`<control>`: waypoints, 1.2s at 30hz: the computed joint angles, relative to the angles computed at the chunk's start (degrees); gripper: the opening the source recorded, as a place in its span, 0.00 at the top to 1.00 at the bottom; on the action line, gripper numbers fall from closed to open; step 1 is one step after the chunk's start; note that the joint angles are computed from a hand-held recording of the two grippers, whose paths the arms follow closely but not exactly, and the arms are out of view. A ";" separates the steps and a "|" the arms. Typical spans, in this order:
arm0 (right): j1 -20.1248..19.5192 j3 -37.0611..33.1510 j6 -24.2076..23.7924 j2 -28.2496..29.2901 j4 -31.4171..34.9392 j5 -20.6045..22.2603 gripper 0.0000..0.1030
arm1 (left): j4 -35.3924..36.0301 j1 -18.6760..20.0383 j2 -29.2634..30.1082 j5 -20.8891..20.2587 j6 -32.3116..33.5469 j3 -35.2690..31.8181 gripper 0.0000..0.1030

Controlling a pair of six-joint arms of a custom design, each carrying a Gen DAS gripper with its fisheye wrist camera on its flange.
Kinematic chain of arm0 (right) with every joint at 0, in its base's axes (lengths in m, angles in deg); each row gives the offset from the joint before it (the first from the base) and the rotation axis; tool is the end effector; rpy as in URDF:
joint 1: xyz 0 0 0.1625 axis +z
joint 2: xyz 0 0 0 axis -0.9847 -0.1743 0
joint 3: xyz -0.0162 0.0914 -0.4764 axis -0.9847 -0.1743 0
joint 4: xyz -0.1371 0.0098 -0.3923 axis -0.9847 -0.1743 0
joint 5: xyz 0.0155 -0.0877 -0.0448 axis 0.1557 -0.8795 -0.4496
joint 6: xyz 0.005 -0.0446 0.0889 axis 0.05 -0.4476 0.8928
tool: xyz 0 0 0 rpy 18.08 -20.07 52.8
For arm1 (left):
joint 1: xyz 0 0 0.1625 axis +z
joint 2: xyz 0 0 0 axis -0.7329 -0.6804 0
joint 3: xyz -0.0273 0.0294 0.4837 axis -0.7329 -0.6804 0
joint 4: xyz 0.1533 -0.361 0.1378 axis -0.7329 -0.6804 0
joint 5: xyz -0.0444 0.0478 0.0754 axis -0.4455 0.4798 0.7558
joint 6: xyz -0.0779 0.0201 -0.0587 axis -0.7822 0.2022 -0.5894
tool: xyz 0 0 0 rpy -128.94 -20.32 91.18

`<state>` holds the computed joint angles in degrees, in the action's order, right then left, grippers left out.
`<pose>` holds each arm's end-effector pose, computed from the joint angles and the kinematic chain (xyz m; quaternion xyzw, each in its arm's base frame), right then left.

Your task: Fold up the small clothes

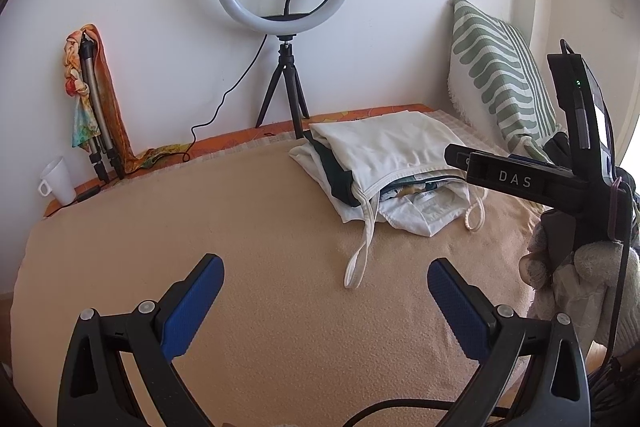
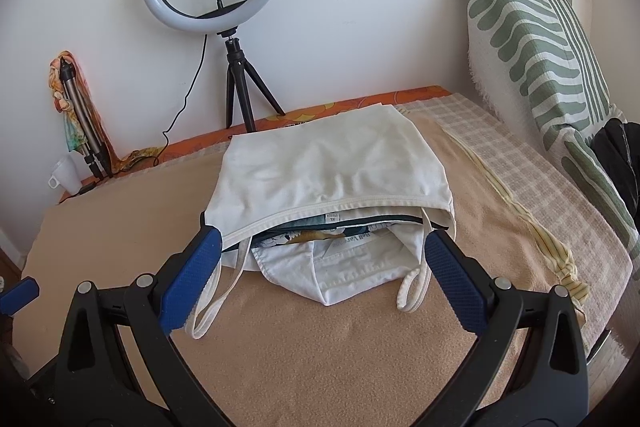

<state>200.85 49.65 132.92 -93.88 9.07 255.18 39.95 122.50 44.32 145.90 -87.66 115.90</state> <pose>0.4110 -0.6161 -0.0690 -0.1245 -0.7336 0.5277 0.4097 -0.0392 -0.7347 0.3412 0.4735 0.8420 -0.2207 0.1350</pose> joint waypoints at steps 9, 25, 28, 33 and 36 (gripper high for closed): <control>0.11 -0.02 0.35 0.05 0.06 0.18 0.00 | -0.53 -0.09 -0.42 0.28 0.16 0.75 0.00; 0.27 -0.70 3.09 0.53 2.09 0.03 0.00 | -0.60 -0.33 -0.64 0.51 -0.46 0.96 0.00; 0.25 -0.63 2.91 0.47 2.02 0.01 0.00 | -0.65 -0.38 -0.72 0.60 -0.38 1.13 0.00; 0.25 -0.64 3.12 0.50 2.09 -0.06 0.00 | -1.24 -0.45 -0.98 0.55 -0.18 1.72 0.00; 0.31 -0.60 3.05 0.58 1.85 0.05 0.00 | -1.34 -0.46 -1.03 0.55 -0.21 1.79 0.00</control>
<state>201.17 49.05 135.96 -93.30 10.92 255.23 38.61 122.05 43.29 146.46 -87.87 117.69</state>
